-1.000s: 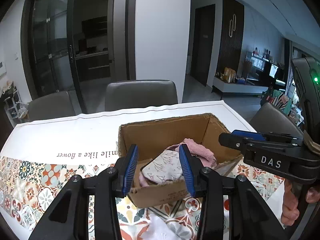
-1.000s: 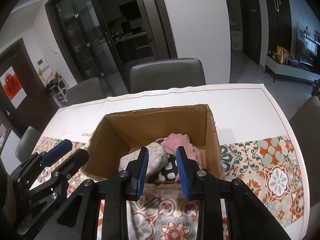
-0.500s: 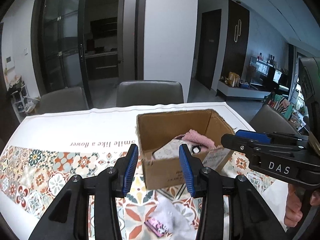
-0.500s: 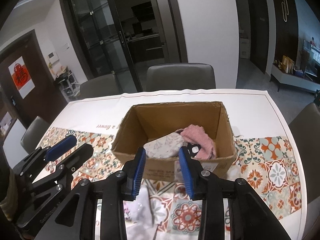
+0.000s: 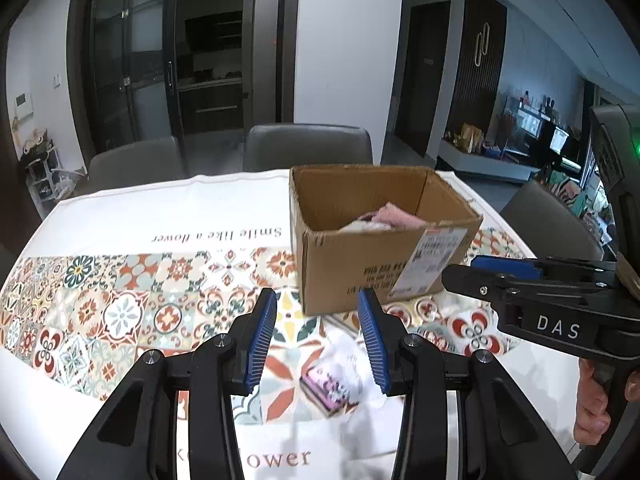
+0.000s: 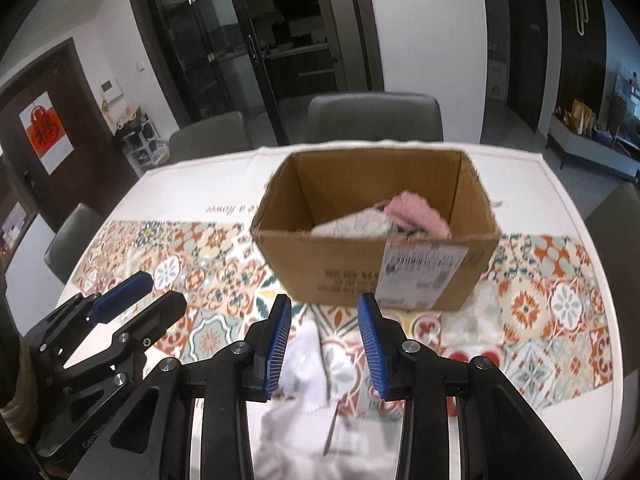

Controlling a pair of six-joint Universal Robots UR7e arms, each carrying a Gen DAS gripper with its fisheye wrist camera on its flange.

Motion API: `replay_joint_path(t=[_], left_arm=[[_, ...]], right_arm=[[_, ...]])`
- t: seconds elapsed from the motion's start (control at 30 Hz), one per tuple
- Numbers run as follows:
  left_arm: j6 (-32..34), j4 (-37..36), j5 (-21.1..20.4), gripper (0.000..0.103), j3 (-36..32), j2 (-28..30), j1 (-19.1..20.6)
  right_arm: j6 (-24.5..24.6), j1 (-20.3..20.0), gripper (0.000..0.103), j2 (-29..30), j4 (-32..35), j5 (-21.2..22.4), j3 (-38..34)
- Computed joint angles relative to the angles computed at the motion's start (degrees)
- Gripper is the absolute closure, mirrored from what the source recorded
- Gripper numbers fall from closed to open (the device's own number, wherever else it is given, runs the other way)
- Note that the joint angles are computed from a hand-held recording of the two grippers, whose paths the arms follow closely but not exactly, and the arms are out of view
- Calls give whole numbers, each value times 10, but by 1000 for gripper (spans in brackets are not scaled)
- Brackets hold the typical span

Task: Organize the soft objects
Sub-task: 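Withdraw both open tools and move down toward the white cloths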

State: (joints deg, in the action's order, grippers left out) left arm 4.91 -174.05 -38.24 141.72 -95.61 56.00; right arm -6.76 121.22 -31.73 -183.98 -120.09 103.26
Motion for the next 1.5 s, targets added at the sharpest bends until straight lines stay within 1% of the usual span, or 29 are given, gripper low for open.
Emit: replay_joint_path(t=[0.1, 0.23, 0.4, 0.43, 0.5, 0.67, 0.8, 0.93, 1.03, 1.13, 1.23, 1.37, 1.5], left_arm=[[-2, 12, 7, 61, 14, -13, -2], [-7, 47, 7, 61, 33, -39, 1], [-20, 102, -4, 61, 52, -76, 12], [-23, 111, -6, 61, 54, -82, 13], [-26, 127, -7, 61, 59, -92, 18], [-29, 158, -11, 55, 71, -112, 26], [-48, 191, -22, 55, 78, -126, 33], [-73, 227, -41, 55, 87, -134, 44], [-88, 241, -53, 55, 93, -134, 49], [-87, 236, -66, 55, 97, -122, 60], [-84, 229, -69, 55, 101, -112, 68], [-86, 226, -75, 55, 102, -102, 78], [-90, 215, -76, 55, 104, -91, 79]], right_arm=[[18, -1, 67, 1, 13, -1, 9], [45, 0, 67, 6, 33, -5, 17], [80, 0, 67, 13, 58, -11, 29], [88, 0, 66, 15, 65, -10, 31], [101, -1, 57, 18, 78, -8, 33], [128, -2, 56, 28, 103, -3, 41], [152, -9, 56, 31, 124, 7, 48], [168, -17, 56, 36, 136, 8, 56], [174, -24, 56, 38, 136, 12, 62], [171, -31, 56, 42, 130, 17, 70], [166, -38, 56, 47, 119, 24, 76], [154, -42, 56, 54, 107, 21, 78], [145, -50, 56, 59, 89, 27, 81]])
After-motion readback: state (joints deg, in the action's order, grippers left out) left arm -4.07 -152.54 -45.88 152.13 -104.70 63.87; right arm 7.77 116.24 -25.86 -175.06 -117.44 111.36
